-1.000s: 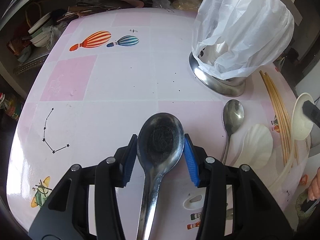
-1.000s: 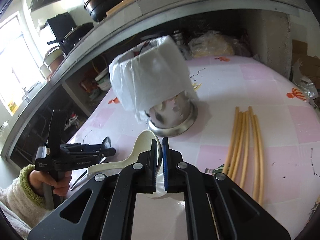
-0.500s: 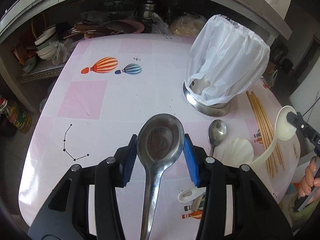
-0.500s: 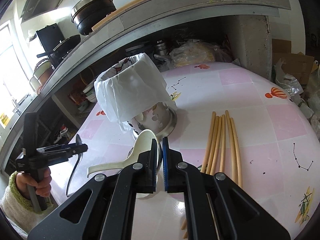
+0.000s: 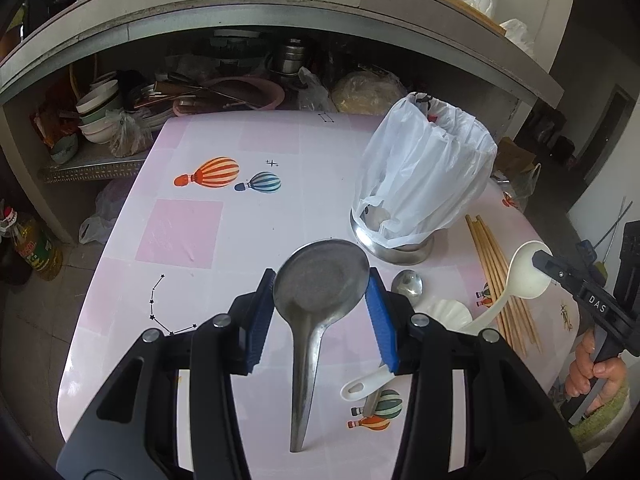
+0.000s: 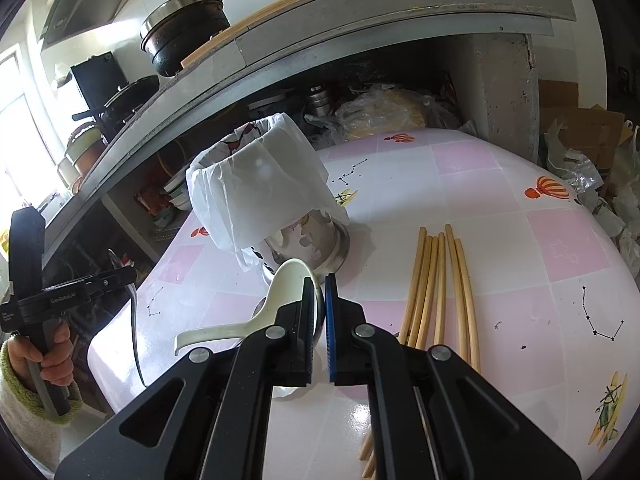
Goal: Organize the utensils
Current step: 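Lift the metal spoon with the left tool toward the bagged utensil holder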
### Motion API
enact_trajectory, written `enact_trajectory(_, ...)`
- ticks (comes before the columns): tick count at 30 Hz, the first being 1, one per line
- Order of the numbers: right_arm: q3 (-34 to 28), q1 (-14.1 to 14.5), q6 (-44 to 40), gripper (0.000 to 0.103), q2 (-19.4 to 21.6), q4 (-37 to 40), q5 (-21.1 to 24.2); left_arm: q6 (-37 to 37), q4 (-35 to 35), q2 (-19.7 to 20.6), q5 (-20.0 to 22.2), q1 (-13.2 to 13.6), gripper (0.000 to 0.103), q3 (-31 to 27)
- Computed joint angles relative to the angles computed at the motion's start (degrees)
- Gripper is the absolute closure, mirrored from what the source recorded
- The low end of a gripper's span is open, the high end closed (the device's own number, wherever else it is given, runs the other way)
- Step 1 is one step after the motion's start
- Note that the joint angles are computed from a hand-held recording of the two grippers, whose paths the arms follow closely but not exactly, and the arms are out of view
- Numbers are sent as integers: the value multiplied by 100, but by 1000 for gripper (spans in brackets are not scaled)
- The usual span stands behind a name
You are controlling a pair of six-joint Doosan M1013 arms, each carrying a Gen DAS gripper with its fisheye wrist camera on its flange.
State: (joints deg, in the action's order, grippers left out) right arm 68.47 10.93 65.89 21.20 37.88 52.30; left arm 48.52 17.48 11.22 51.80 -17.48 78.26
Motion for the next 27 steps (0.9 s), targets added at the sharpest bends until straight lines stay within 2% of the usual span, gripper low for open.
enact_trajectory(15,55,-40,-41,98,-42,133,-72,-194,361,-218,-181,-127,61,-25)
enact_trajectory(27,98,-86,-226,98,-137,301,-240,-72,607,-177,-353,-194,61,-350)
